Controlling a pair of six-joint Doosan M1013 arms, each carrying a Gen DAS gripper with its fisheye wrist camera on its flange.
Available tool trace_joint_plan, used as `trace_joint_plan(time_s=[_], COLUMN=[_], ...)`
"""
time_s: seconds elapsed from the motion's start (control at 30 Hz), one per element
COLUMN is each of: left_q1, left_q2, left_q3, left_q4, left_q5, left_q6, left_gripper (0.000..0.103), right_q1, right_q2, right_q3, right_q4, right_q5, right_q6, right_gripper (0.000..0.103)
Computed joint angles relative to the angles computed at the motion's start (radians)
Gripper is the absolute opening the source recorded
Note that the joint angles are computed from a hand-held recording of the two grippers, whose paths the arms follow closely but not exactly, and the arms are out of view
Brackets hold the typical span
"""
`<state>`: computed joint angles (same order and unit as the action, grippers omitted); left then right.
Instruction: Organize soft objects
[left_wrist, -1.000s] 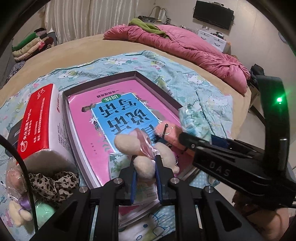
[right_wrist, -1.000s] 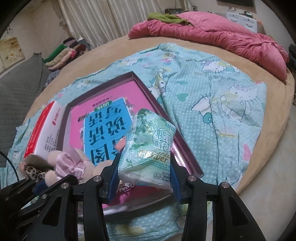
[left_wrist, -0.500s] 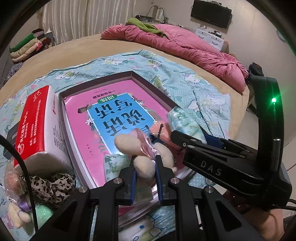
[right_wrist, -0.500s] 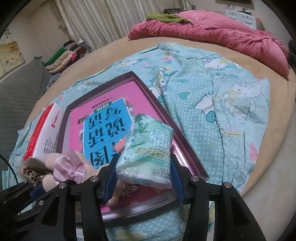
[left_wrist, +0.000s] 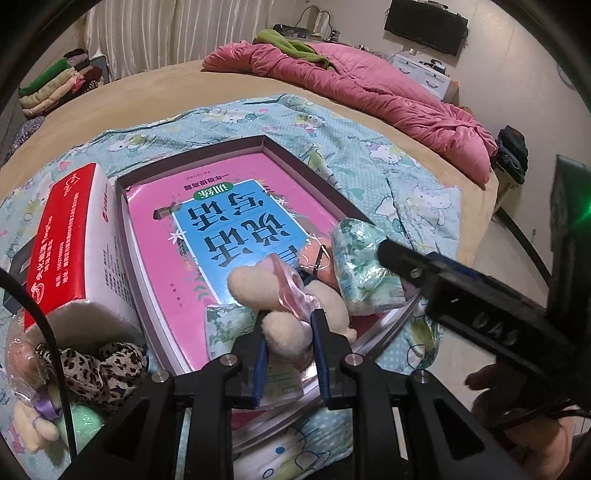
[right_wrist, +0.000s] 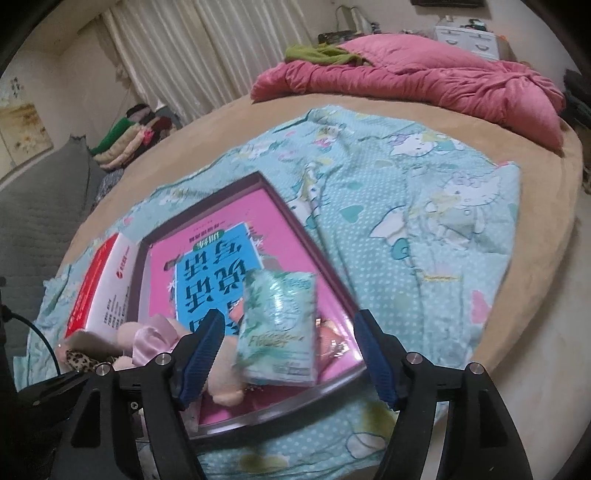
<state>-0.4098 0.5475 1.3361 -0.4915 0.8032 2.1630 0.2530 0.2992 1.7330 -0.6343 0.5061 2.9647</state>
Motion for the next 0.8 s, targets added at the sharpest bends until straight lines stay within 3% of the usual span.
trace_joint_plan(time_s=[0.2,0.33,0.8], left_q1=[0.000,0.001,0.010], left_q2=[0.003,0.006,-0.017], left_q3=[-0.006,-0.010,0.007], left_q4=[0.020,0.042,0.056], left_q5=[0.009,0.014,-0.013], left_q6=[-0.027,-0.051,-0.068], left_gripper=[0.028,0.039,0.061], right_q1=[-0.001,0.001,0.004], right_q2=[-0.019,-0.021,-0.026], right_q3=[0.016,0.015,0.011], right_q4=[-0.050,-0.055,-0.059], right_q5=[0.006,0.011,0.021], right_q6=[0.063,0.065,0.060], right_gripper=[0.074,0.075,0.075])
